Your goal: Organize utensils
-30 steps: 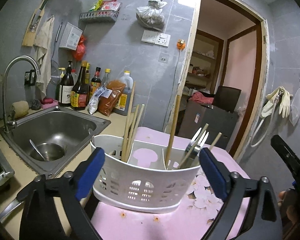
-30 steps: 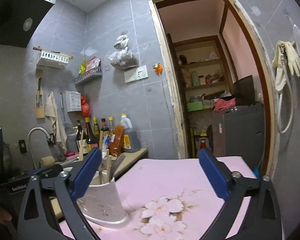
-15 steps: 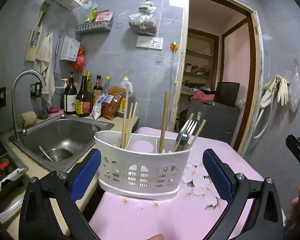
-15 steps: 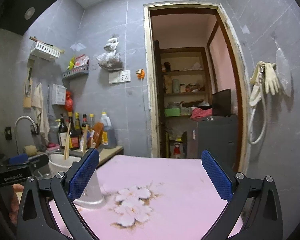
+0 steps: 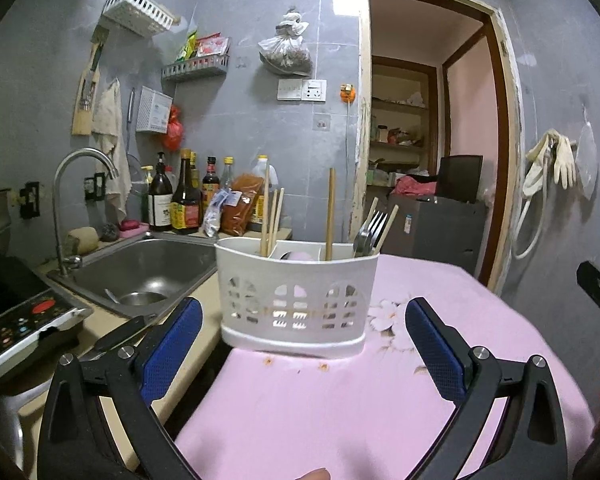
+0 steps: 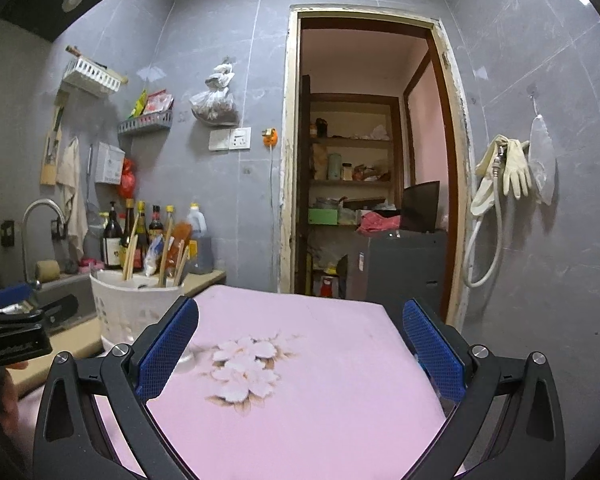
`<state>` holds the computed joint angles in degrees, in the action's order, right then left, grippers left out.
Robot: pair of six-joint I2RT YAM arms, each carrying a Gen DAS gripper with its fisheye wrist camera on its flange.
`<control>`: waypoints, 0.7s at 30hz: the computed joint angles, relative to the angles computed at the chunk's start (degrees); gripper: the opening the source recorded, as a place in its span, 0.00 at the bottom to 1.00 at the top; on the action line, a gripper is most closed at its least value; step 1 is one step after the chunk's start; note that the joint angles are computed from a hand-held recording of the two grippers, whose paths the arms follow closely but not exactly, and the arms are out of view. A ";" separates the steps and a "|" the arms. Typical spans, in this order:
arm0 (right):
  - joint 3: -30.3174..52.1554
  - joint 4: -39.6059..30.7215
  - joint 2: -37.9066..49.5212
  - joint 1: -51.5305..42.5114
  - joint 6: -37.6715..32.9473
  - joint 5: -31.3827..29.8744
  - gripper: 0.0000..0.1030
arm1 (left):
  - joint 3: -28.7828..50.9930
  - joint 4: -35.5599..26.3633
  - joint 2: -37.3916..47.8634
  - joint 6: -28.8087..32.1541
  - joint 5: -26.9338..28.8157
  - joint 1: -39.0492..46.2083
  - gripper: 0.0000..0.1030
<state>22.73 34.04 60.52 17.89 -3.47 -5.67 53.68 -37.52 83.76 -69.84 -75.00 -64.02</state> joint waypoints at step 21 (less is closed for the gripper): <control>-5.00 -2.63 -3.70 0.69 -0.33 6.71 1.00 | 4.81 -20.72 10.25 -25.69 -0.24 -5.20 0.97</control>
<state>17.74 31.41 56.82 18.58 -3.80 1.04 58.48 -58.25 94.01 -95.53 -75.23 -69.21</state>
